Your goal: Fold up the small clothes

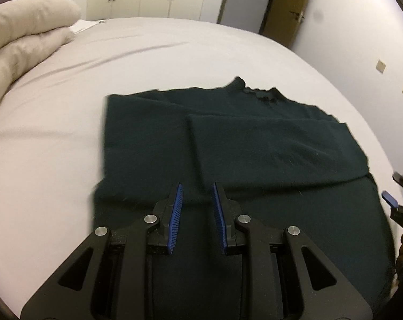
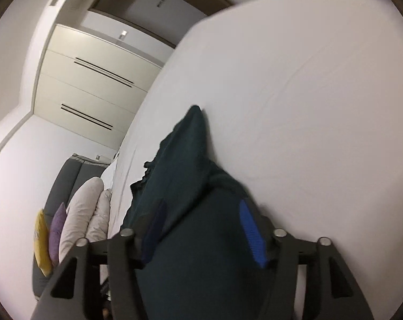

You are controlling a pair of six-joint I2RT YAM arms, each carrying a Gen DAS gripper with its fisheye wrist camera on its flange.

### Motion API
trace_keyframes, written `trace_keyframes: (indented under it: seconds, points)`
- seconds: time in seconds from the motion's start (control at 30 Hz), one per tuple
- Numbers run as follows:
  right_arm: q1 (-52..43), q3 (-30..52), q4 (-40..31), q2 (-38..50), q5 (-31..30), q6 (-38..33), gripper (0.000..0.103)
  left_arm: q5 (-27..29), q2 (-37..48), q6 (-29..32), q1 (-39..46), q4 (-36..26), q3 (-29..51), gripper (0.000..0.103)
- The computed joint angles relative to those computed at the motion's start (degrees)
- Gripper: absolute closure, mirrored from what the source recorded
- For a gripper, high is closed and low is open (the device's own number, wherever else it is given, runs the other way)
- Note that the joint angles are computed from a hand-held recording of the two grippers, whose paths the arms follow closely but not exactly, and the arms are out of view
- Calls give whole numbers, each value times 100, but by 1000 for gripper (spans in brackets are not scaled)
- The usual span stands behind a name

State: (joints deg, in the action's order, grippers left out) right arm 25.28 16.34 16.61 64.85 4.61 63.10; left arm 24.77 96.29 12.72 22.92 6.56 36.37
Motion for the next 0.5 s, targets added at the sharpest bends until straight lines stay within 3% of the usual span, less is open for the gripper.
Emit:
trace_keyframes:
  seconds: [0.03,0.17,0.27,0.3,0.4,0.47,0.5]
  points:
    - [208,-39,-376,-396,212,-13,40,131,-254,129,219,-161,-133,81]
    - [2178,303,-2851,-1958,2049,232,40,998,-1595,1028,1455,-1343,-623,79]
    - [3712,748,-4230,-2225,3302,976,37,1710,-2347,2348,2708,-2972,-657,56]
    - [4129,858,-4321,-1960,3591,1260,37,1952,-2493,2917,3187,-3562,-655,42]
    - [5577,1615,-5723,-1016,4452,2506,36,2194,-2747,4885,4454,-5138,-710,40]
    - [6358,2183,-6685,-213,4724,3314,36,1958,-2557,6781,5620,-6351,-701,40]
    - [6664,2467,-7175,205,4785,3745,35,1743,-2380,7465,6154,-6639,-738,40]
